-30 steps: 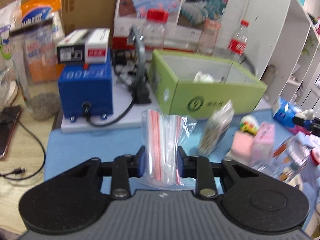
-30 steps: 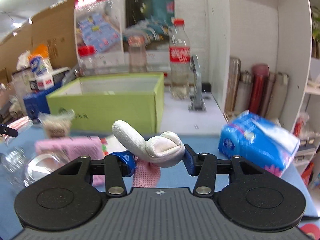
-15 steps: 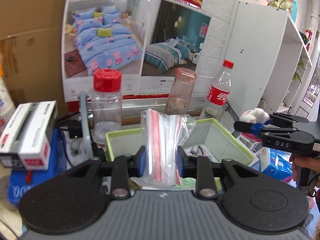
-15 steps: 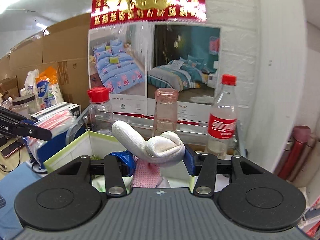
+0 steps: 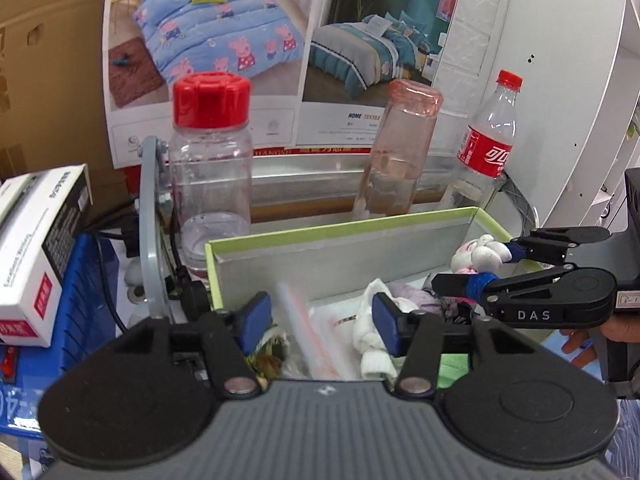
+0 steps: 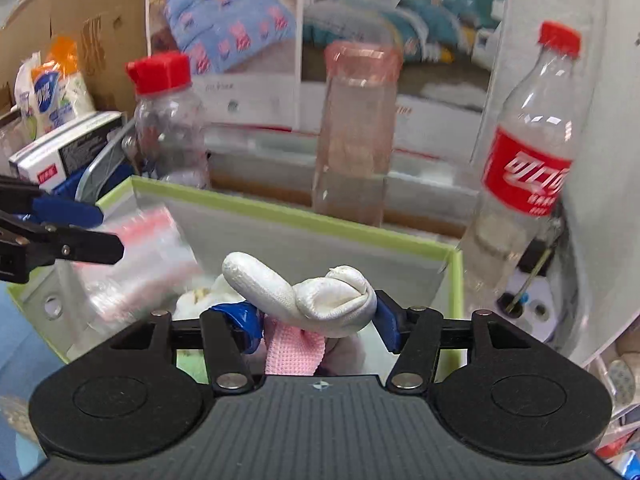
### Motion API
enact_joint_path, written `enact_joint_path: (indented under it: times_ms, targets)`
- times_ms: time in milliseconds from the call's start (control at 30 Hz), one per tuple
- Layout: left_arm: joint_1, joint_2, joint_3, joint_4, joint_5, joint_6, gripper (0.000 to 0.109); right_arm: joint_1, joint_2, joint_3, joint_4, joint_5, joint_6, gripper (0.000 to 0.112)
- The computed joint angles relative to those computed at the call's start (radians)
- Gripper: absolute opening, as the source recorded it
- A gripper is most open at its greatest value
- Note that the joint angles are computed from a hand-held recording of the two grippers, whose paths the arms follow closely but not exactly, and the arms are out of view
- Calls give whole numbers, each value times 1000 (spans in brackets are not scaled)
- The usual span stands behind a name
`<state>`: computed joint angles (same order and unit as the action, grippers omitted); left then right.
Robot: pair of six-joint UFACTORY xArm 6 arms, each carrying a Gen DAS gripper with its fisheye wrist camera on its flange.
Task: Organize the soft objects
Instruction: 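Carry the zip bags and sock bundle into the lime-green box and open both tools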
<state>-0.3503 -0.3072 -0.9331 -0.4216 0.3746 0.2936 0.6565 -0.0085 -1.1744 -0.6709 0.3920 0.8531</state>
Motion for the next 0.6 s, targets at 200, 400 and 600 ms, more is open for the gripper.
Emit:
enact_joint_path:
  times_ms: [200, 400, 600]
  targets:
    - [13, -42, 29, -7, 7, -25, 56, 5, -42, 12, -202, -3, 200, 48]
    - [19, -128, 79, -14, 22, -21, 56, 40, -53, -9, -267, 72, 225, 52]
    - [22, -228, 145, 36, 47, -77, 57, 105, -118, 34, -231, 172, 168, 56]
